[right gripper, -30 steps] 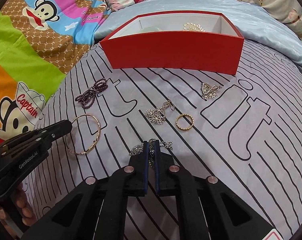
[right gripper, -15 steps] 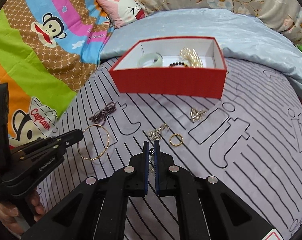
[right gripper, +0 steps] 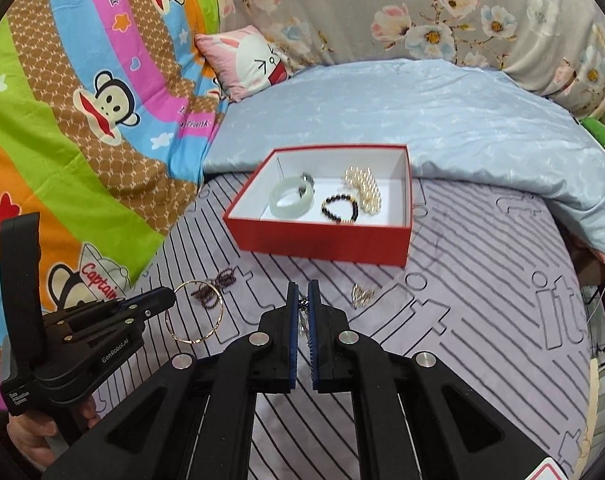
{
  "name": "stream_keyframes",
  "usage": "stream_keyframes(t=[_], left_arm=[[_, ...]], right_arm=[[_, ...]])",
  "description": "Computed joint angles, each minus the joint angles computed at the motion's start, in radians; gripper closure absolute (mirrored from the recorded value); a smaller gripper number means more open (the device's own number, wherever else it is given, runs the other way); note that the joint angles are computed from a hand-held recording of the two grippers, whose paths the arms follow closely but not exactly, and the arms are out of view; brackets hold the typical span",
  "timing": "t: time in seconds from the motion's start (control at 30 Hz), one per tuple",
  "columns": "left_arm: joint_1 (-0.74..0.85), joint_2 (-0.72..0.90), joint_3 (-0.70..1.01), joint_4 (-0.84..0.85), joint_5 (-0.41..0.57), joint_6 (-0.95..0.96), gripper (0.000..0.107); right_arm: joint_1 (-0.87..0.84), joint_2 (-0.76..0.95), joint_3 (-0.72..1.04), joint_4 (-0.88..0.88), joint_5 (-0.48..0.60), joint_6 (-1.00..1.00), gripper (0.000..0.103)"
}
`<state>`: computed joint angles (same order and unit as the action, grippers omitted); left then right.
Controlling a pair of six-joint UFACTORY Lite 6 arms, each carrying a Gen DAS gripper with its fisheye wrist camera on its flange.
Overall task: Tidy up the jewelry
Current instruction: 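Carry gold bangle and silver brooch into the red box and open both tools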
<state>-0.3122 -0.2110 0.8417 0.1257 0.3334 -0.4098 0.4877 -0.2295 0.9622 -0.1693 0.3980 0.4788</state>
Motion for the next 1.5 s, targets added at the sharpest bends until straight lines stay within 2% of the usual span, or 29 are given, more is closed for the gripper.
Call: stream_keyframes(t=[0.2, 0.37, 0.6, 0.83, 1.13, 1.5], left_arm=[[-0.002, 0.042, 0.143, -0.055, 0.052, 0.063, 0.106], [-0.005, 0.133, 0.317, -0.054, 0.084, 0.076, 0.106], [-0.007, 0.337, 0.607, 0.03, 0.112, 0.03, 0.106], [0.014, 0.592, 0.904, -0.011, 0.155, 0.084, 0.106], [0.006, 0.855, 1.128, -0.06, 0.182, 0.118, 0.106], [0.003, 0.994, 1.151, -0.097, 0.155, 0.126, 0.106]], right_arm=[[-0.061, 0.037, 0.157, 0.096, 0.049, -0.157, 0.099], [-0.112, 0.136, 0.366, 0.17, 0.098, -0.278, 0.099], [-0.15, 0.377, 0.706, 0.19, 0.163, -0.35, 0.099], [-0.18, 0.613, 0.96, 0.214, 0.209, -0.387, 0.099], [-0.227, 0.764, 0.993, 0.272, 0.175, -0.425, 0.099], [-0.258, 0.851, 0.917, 0.325, 0.116, -0.458, 0.099]])
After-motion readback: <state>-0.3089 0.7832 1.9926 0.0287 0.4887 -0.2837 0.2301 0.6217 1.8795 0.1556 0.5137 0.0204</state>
